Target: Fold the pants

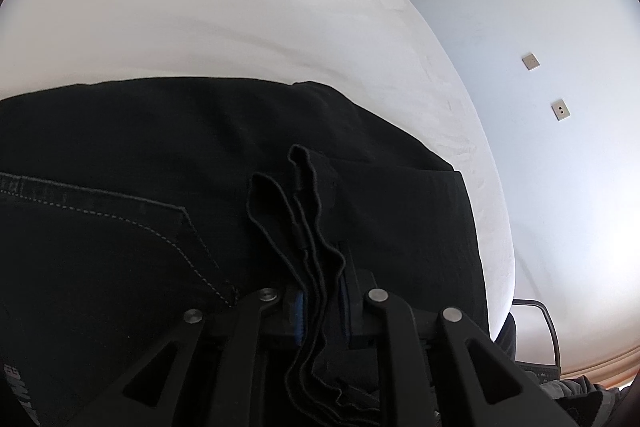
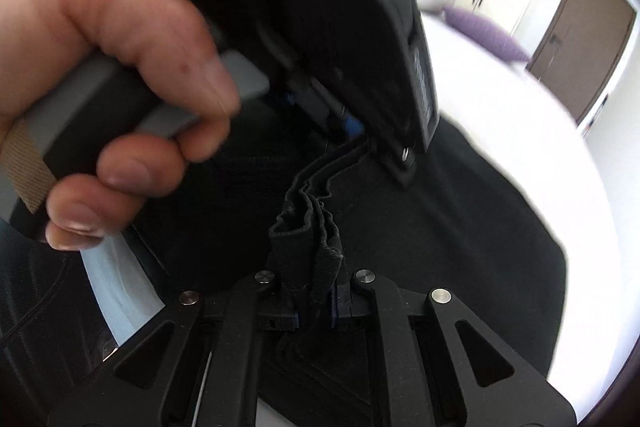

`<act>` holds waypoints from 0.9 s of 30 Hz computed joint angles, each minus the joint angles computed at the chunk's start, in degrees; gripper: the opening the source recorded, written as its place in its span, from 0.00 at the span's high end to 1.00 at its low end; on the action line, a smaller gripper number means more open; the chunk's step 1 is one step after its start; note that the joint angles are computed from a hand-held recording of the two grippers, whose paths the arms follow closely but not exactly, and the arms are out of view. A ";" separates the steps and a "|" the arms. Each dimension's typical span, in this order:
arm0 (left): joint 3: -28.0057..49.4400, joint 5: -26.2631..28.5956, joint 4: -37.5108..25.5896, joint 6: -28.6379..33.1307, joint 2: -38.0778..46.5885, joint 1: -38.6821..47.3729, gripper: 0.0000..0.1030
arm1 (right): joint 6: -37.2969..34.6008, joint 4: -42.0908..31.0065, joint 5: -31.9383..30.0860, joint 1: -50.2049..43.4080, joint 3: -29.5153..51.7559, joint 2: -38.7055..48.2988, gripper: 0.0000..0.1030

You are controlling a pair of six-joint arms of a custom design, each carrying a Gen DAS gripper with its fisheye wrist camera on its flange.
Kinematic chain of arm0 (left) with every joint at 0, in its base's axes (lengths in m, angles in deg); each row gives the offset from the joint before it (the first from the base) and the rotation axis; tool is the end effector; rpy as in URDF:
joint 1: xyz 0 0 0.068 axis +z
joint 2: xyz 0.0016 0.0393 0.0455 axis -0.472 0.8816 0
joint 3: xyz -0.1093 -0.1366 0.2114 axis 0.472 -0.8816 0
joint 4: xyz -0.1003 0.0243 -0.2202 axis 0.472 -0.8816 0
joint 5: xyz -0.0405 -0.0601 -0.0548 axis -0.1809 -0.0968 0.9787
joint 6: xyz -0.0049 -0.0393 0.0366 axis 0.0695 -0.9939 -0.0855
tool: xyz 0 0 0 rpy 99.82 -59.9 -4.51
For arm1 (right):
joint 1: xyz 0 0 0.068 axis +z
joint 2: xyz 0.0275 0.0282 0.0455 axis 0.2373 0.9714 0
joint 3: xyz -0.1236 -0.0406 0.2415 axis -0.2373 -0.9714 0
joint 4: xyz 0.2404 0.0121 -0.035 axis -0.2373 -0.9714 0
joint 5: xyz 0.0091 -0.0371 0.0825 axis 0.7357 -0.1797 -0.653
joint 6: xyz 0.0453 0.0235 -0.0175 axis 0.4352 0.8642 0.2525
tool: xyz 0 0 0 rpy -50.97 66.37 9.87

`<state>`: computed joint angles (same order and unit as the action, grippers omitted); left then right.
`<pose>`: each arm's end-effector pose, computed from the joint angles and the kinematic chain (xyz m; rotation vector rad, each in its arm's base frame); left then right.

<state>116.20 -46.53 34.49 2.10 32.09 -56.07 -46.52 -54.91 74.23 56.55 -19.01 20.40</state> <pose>0.2394 -0.1398 0.1970 -0.0796 2.5893 -0.8803 0.1731 0.1574 0.1273 -1.1626 2.0537 0.1373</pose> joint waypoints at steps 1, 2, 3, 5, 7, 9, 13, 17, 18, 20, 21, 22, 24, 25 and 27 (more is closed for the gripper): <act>-0.33 -1.36 -0.24 -0.84 -0.95 -0.92 0.79 | 1.12 -0.62 -1.36 -0.25 -0.21 -0.79 0.88; -0.32 -3.08 -1.46 -1.17 -2.15 -1.47 0.71 | 1.24 -2.16 -3.83 -1.65 -0.55 -1.97 0.85; -0.17 -4.90 -2.81 -1.26 -3.37 -1.89 0.66 | 0.38 -4.33 -7.09 -4.36 -1.04 -3.73 0.81; 0.34 -9.99 -6.89 -1.39 -6.62 -2.81 0.47 | 1.18 -9.56 -12.40 -6.85 -1.61 -7.95 0.59; 1.54 -15.56 -11.03 -1.83 -9.21 -4.33 0.45 | 0.58 -13.81 -20.73 -11.10 -3.66 -14.07 0.36; 2.13 -19.77 -13.18 -2.37 -11.02 -5.26 0.45 | -1.06 -20.66 -28.69 -16.58 -4.50 -20.39 0.36; 2.45 -29.61 -17.04 -1.64 -13.66 -12.49 0.45 | -8.14 -36.41 -47.10 -35.38 1.31 -20.09 0.39; 5.38 -38.74 -20.10 -5.26 -5.79 -24.11 0.45 | -15.81 -48.89 -59.23 -52.62 13.90 -2.75 0.78; 6.21 -39.39 -20.61 -6.33 -3.20 -25.41 0.45 | -16.30 -51.22 -60.57 -55.65 17.59 1.60 0.88; 4.47 -40.70 -20.50 -8.75 0.02 -27.63 0.44 | -14.55 -52.70 -62.22 -58.24 24.43 10.68 0.94; 3.25 -42.87 -19.29 -9.75 0.15 -29.07 0.44 | -14.48 -54.68 -62.58 -58.41 26.87 13.93 0.94; 2.59 -44.24 -18.96 -10.68 0.00 -30.06 0.44 | -14.64 -56.43 -63.21 -58.21 28.82 16.65 0.94; 3.27 -44.60 -19.29 -10.95 1.09 -30.21 0.43 | -12.07 -57.53 -63.62 -57.38 34.97 22.83 0.94; 4.13 -44.69 -19.39 -10.65 2.27 -30.07 0.42 | -11.07 -58.55 -64.34 -56.22 37.62 25.86 0.94; 5.21 -45.49 -20.02 -10.48 3.71 -30.57 0.42 | -9.91 -59.87 -65.58 -56.45 44.76 32.71 0.94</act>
